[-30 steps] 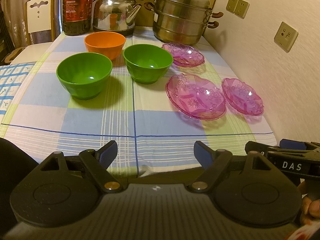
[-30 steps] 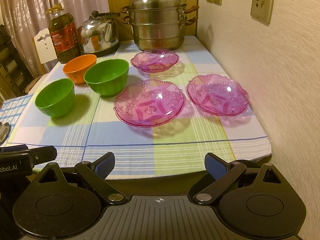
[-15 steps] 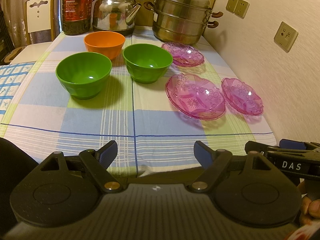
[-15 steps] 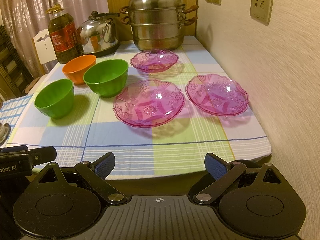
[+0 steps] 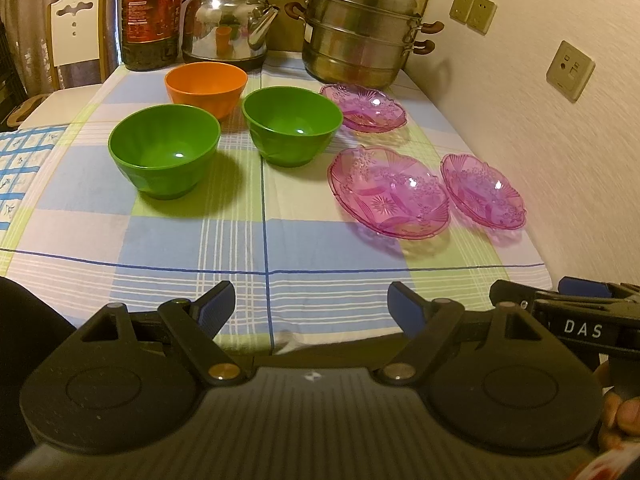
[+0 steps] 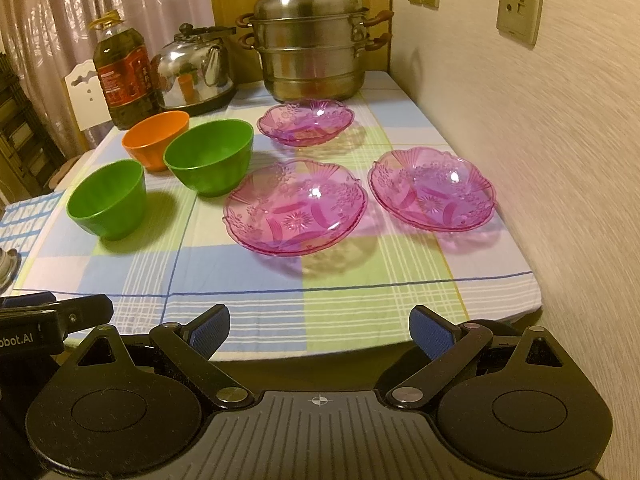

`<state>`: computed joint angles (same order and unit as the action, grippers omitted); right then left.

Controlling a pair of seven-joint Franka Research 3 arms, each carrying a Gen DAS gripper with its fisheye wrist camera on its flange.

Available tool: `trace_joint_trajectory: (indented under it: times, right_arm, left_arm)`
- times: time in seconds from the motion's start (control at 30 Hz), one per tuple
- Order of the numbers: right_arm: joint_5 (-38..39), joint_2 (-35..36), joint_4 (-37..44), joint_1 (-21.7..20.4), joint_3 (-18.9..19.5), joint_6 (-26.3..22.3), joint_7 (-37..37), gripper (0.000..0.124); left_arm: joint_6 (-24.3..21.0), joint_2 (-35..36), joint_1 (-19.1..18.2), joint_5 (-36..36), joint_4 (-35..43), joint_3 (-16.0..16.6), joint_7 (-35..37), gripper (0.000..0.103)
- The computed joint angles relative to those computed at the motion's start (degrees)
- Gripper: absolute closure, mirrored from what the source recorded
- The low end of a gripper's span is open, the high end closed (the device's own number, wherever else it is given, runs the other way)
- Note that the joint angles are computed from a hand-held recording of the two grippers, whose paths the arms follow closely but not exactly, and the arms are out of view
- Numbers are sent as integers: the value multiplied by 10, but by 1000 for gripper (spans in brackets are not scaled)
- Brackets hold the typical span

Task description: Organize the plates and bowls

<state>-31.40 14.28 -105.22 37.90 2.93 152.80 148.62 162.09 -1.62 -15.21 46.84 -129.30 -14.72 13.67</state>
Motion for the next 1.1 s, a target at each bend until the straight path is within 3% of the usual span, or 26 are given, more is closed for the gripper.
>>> trace_joint_trajectory:
  times: [0.47,0.73,0.83,0.87,0.97,1.1]
  right_arm:
    - [-10,11,14,-7,-16,24,25,28]
    - [24,65,62,-15,-41,66,34,28]
    - [56,99,86,-17,-52,84,23,39]
    - [74,111,96,-21,-51,87,12,42]
    - [123,148,123,-25,-55,99,-12,47]
    - [178,194,164,-28,-62,102,-39,58]
  left_arm:
    - [54,41,6,-33,39,20,25,22]
    - [110,147,7,-132,125,40,105,22]
    - [115,184,-3,-149,157,54,131,22]
    - [116,198,-3,-159,170,55,144,23]
    - [118,252,-11,-170,224,68,183,51]
    - [117,299,-21,-189,269,82,215,53]
